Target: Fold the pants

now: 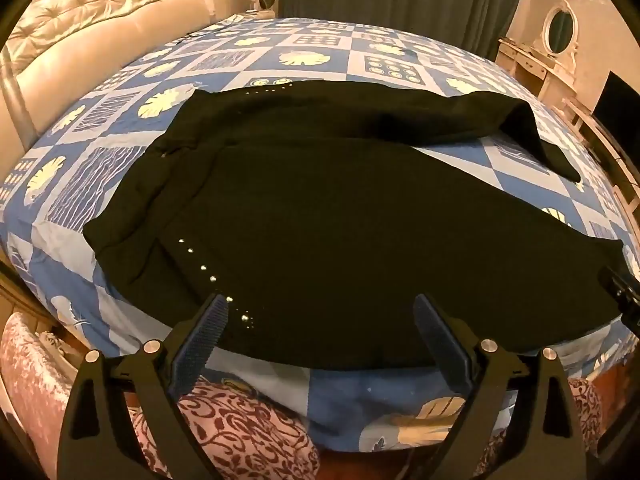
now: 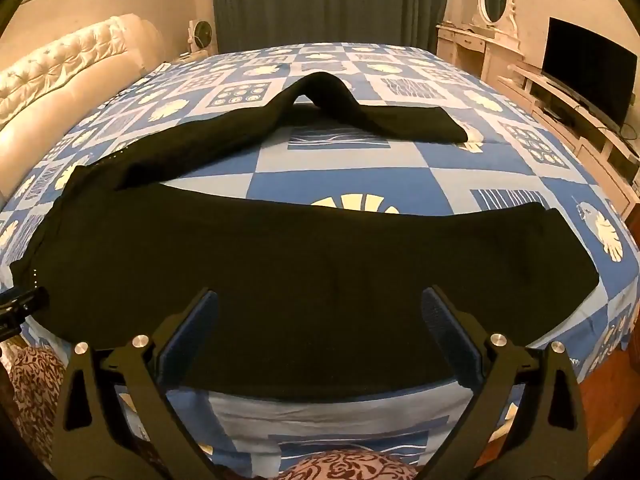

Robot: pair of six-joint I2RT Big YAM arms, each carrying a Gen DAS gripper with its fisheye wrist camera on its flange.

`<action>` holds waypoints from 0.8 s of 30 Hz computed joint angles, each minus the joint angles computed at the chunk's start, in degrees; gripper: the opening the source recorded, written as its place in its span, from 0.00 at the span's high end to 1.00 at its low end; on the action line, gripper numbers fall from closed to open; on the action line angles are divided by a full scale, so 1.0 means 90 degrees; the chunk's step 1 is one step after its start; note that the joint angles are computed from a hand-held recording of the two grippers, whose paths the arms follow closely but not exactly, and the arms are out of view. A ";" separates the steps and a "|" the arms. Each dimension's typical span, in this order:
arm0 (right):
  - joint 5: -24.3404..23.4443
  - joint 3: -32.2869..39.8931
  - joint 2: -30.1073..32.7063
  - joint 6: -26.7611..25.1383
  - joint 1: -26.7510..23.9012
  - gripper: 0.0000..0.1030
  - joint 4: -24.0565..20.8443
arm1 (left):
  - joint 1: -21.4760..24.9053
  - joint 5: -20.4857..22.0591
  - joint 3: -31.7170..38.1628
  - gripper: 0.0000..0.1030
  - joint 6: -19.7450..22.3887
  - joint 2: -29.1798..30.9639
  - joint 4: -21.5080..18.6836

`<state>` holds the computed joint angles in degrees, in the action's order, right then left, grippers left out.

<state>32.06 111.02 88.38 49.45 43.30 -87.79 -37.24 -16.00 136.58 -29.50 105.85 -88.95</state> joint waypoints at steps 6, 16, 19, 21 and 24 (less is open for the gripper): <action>0.0057 0.0190 0.0164 0.0094 0.0106 0.02 -0.0174 | -0.0038 -0.0133 0.0076 0.10 0.0041 0.0034 -0.0009; 0.0022 0.0086 0.0121 -0.0006 0.0105 0.02 -0.0067 | -0.0069 -0.0188 0.0331 0.10 0.0007 0.0196 -0.0143; 0.0040 0.0104 0.0146 0.0021 0.0121 0.02 -0.0070 | -0.0032 -0.0179 0.0055 0.10 0.0096 0.0029 0.0009; 0.0017 0.0051 0.0099 -0.0023 0.0096 0.02 -0.0045 | -0.0035 -0.0193 0.0024 0.10 0.0130 0.0011 0.0039; 0.0026 0.0049 0.0105 -0.0013 0.0103 0.02 -0.0032 | -0.0034 -0.0178 0.0026 0.10 0.0126 0.0014 0.0021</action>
